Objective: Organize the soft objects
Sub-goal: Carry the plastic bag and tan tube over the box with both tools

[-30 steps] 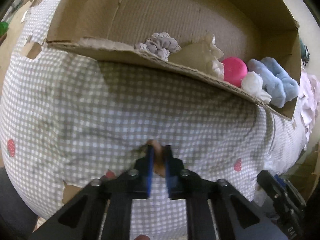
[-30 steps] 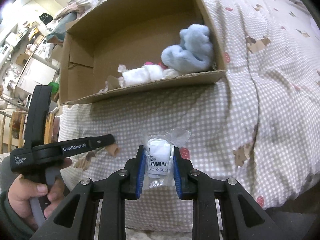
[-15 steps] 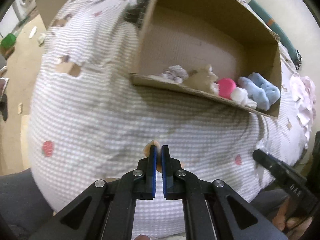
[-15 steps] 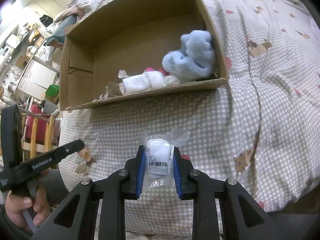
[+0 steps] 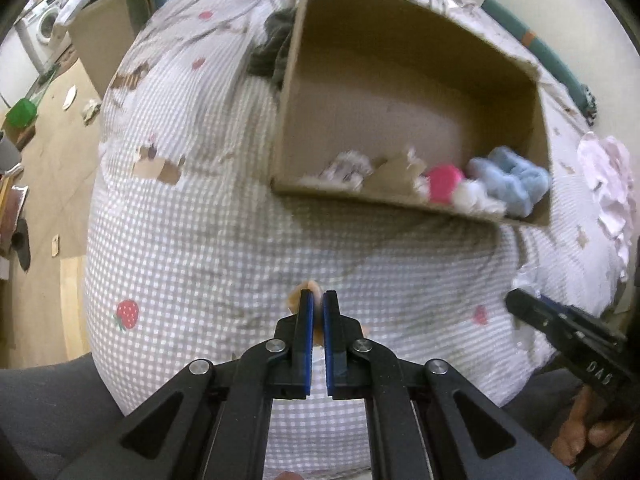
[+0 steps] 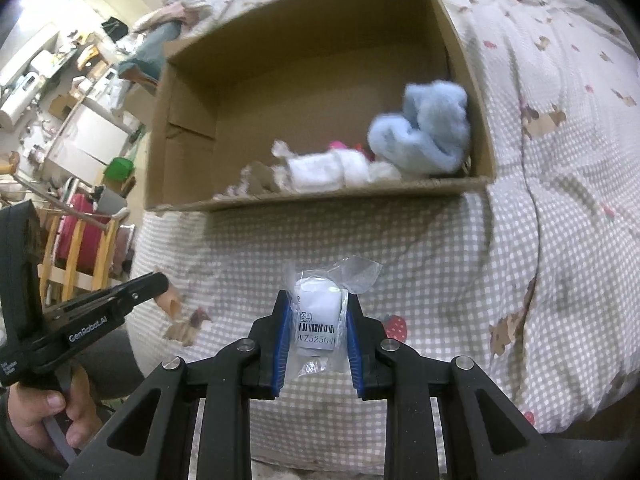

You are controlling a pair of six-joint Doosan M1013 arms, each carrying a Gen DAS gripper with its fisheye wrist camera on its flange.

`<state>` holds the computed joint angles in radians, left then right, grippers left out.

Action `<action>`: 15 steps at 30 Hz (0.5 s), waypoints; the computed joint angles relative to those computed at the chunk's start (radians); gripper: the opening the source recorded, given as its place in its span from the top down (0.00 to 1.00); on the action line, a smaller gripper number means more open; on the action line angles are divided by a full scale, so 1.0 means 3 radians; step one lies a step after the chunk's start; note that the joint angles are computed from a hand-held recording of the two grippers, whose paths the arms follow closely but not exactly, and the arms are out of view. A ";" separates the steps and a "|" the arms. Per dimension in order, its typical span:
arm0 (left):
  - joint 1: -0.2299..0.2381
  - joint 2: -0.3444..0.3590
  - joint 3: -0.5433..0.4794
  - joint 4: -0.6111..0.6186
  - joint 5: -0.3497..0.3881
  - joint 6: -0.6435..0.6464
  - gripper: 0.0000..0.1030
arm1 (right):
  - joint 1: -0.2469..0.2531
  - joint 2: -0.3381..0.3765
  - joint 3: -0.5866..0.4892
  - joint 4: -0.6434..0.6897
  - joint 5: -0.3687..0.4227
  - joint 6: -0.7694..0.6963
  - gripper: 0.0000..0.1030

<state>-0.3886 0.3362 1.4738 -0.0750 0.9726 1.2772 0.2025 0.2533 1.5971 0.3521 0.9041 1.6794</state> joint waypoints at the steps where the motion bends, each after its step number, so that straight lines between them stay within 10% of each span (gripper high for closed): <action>1: -0.0013 -0.0023 -0.0017 0.0020 -0.0022 0.0001 0.96 | -0.0011 -0.0016 0.0002 0.0047 -0.0020 -0.0032 0.74; 15: -0.0024 0.0098 -0.0577 0.0302 -0.0212 0.0107 0.96 | -0.0141 0.0026 -0.0355 0.0529 -0.0160 -0.0447 0.74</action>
<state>-0.3957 0.3655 1.3006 0.0155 0.9089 1.3093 0.1602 0.2610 1.4904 0.5109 0.8562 1.5454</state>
